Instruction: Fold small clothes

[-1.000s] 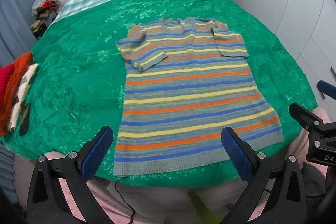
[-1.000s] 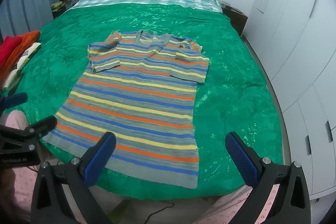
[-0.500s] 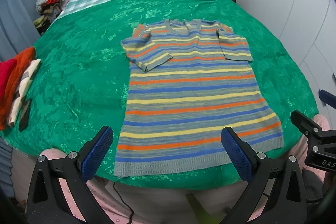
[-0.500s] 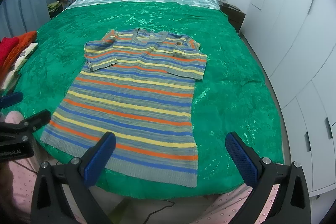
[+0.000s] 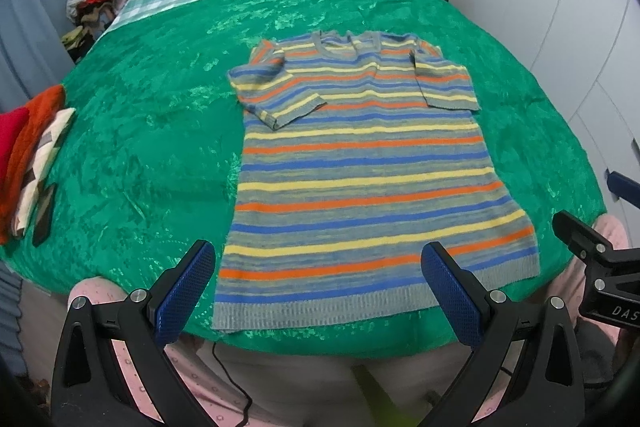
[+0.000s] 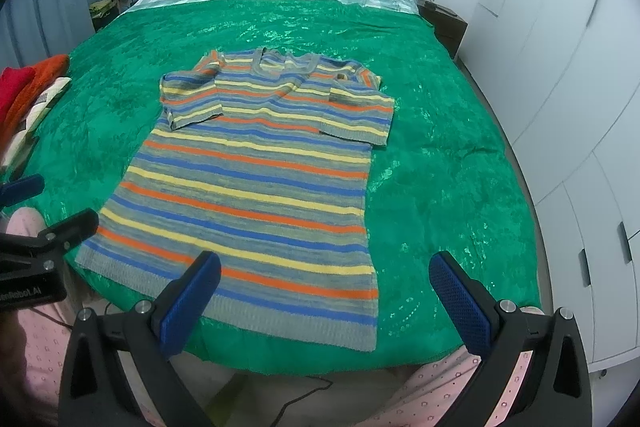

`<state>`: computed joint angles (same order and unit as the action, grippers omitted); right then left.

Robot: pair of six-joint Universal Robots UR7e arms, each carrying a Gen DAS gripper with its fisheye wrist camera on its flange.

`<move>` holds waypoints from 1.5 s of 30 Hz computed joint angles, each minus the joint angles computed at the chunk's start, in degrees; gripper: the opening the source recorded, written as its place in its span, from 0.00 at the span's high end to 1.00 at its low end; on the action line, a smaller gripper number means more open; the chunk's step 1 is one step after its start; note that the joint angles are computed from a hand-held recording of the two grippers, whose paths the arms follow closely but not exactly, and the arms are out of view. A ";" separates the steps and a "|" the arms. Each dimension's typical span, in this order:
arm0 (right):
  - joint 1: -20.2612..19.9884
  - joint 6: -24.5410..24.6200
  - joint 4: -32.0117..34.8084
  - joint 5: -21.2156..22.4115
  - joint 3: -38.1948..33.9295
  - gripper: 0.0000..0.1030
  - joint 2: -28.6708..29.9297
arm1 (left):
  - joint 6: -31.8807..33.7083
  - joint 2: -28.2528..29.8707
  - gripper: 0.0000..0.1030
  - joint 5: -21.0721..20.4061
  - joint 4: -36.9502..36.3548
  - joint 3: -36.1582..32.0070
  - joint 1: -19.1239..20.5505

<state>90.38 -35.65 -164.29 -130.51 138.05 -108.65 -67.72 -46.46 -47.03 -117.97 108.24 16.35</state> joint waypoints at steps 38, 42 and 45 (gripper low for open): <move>-34.62 8.75 39.49 19.60 -12.00 0.95 2.80 | -0.78 -0.10 0.89 -14.74 -0.20 8.40 12.30; -33.30 8.32 42.95 18.38 -13.65 0.70 2.95 | -3.79 0.85 0.18 -13.00 11.29 3.84 10.32; -31.12 5.76 43.38 13.13 -15.04 0.51 0.69 | -8.09 -3.07 0.14 -7.55 17.16 3.39 7.38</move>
